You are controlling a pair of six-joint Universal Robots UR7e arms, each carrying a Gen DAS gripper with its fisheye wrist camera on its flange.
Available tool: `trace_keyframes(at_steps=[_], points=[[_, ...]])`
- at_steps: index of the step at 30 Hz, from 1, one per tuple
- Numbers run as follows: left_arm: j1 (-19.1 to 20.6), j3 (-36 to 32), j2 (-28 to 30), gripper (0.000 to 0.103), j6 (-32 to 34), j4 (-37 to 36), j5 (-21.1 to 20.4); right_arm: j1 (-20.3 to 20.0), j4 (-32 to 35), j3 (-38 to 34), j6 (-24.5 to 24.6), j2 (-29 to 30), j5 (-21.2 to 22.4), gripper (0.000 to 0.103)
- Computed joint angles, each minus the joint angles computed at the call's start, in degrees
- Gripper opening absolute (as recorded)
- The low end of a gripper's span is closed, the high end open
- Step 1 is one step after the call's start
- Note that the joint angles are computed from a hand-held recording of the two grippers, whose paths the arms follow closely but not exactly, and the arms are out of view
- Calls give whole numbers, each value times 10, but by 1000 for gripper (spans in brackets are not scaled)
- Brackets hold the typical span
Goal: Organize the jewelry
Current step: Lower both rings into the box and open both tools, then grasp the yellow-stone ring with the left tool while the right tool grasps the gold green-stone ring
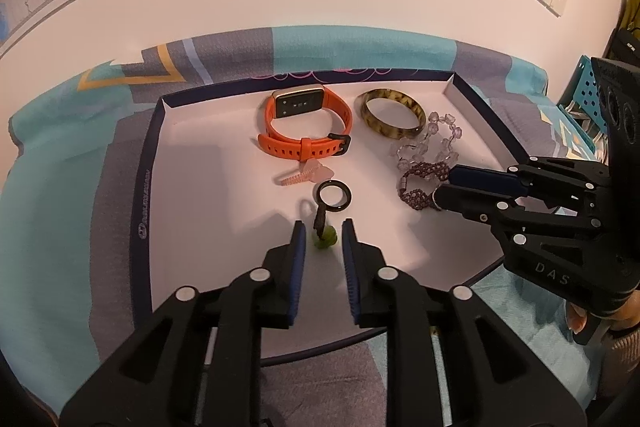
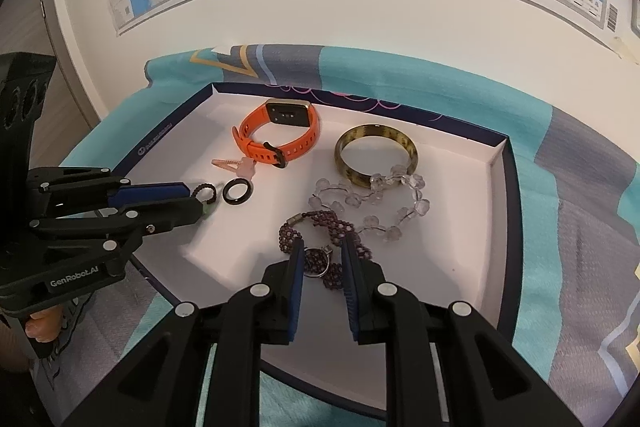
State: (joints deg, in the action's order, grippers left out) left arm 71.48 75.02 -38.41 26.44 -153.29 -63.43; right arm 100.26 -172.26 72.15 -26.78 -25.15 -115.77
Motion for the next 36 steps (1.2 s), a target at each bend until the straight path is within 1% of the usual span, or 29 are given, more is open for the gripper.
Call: trace_keyframes(at_steps=[1,2,3,5,7,11,15,17,19,21,27,32,36], points=[[0,4,-3,25,1,-3,-2,0,-3,1,1,-1,0,21],[0,5,-4,32,1,-6,-2,-1,-6,5,2,-3,1,21],[0,10,-8,33,1,-12,-4,-1,-9,9,4,-5,3,21],[0,20,-15,34,7,-24,-6,-2,-19,20,6,-13,7,23],[-1,33,-27,34,11,-40,-10,-2,-31,32,8,-21,15,27],[-1,69,-53,35,31,-71,-25,-1,-51,56,13,-38,32,27],[-3,115,-83,36,56,-94,-41,3,-71,90,6,-57,49,29],[-3,134,-95,37,63,-96,-51,5,-80,111,2,-67,58,30],[-4,151,-105,37,72,-94,-59,6,-87,132,0,-77,63,33],[-5,165,-111,38,79,-90,-65,5,-88,143,1,-81,66,33],[-10,180,-103,38,88,-70,-67,-1,-94,186,23,-94,69,35],[-13,165,-85,38,78,-48,-69,-8,-96,212,40,-102,68,36],[-14,148,-68,36,57,-28,-55,-10,-99,223,41,-105,68,40]])
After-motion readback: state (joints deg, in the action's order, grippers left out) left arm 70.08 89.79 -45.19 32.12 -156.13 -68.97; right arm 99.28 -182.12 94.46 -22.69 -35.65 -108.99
